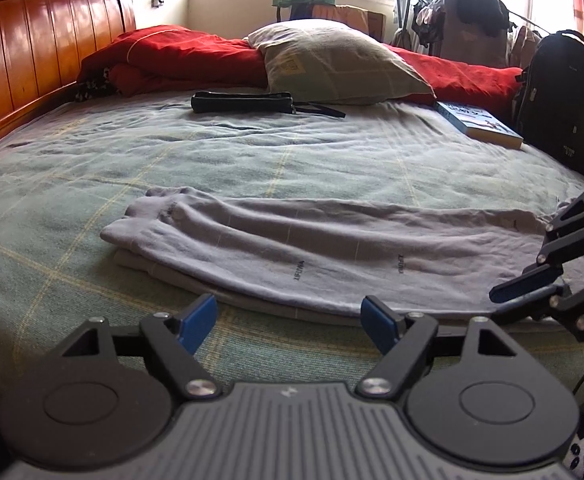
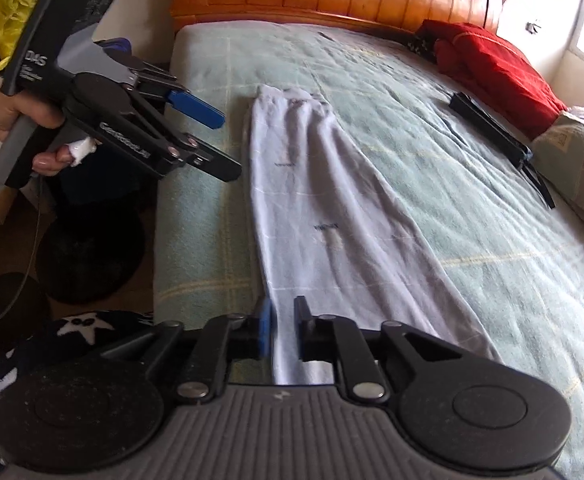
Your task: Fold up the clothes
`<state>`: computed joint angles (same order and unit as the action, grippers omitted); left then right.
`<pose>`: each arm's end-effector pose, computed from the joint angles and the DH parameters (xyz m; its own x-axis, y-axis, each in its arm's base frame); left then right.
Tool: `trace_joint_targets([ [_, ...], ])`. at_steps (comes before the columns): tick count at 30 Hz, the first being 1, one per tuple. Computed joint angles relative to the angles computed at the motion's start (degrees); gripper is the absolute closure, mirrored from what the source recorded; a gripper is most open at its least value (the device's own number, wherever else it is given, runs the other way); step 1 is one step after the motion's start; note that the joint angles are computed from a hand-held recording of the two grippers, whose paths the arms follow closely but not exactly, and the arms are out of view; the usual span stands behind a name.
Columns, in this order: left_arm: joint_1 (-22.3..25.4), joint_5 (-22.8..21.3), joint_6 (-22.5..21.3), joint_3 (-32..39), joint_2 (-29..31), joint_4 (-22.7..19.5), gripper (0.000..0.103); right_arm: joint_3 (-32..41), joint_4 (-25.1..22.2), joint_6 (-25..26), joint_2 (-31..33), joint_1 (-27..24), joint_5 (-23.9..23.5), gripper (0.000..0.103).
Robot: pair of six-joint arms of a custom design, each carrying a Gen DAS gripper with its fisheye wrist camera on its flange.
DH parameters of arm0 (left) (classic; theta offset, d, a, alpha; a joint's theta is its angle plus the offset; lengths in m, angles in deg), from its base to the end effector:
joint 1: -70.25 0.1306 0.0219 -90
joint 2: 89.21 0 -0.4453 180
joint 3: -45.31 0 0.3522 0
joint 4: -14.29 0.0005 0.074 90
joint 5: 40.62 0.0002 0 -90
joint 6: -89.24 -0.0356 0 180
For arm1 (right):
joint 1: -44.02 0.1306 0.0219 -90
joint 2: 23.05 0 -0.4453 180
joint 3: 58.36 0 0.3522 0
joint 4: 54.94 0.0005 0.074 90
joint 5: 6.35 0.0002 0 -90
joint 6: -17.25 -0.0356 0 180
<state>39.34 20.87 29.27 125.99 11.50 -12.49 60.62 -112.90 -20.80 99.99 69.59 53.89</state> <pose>0.4439 -0.2465 0.3706 -0.6272 -0.1370 -0.7667 -0.1649 0.9854 -0.0412 0.5925 0.3025 0.3862 -0.0305 -0.7724 -0.6344 -0.9877 0.1205 -0.0993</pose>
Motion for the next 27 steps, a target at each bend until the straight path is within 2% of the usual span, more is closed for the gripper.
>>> trace_joint_targets([
  [2, -0.08, 0.03, 0.06, 0.09, 0.05, -0.17, 0.023, -0.51, 0.11, 0.54, -0.33, 0.17, -0.29, 0.084],
  [8, -0.65, 0.12, -0.44, 0.72, 0.55, -0.85, 0.023, -3.64, 5.80, 1.55, -1.49, 0.89, 4.61, 0.084],
  [12, -1.21, 0.25, -1.01, 2.53, 1.64, -3.79, 0.023, -5.95, 8.14, 2.45, -2.65, 1.19, 6.24, 0.084],
  [15, -1.52, 0.67, -1.54, 4.14, 2.51, -6.36, 0.023, -9.84, 12.91, 4.06, -4.22, 2.11, 8.74, 0.084],
  [17, -1.51, 0.68, -1.46, 4.11, 2.52, -6.37, 0.019, -12.70, 17.27, 5.13, -5.23, 3.01, 11.12, 0.084],
  [20, -1.50, 0.69, -1.33, 4.06, 2.51, -6.39, 0.018, -14.35, 21.25, 5.12, -5.55, 4.64, 13.23, 0.084],
  [25, -1.49, 0.71, -1.13, 3.99, 2.51, -6.41, 0.018, -15.73, 26.54, 5.87, -5.04, 6.30, 14.26, 0.084],
  [27, -1.48, 0.71, -1.04, 3.96, 2.51, -6.42, 0.018, -15.50, 25.44, 6.60, -5.19, 6.04, 13.84, 0.099],
])
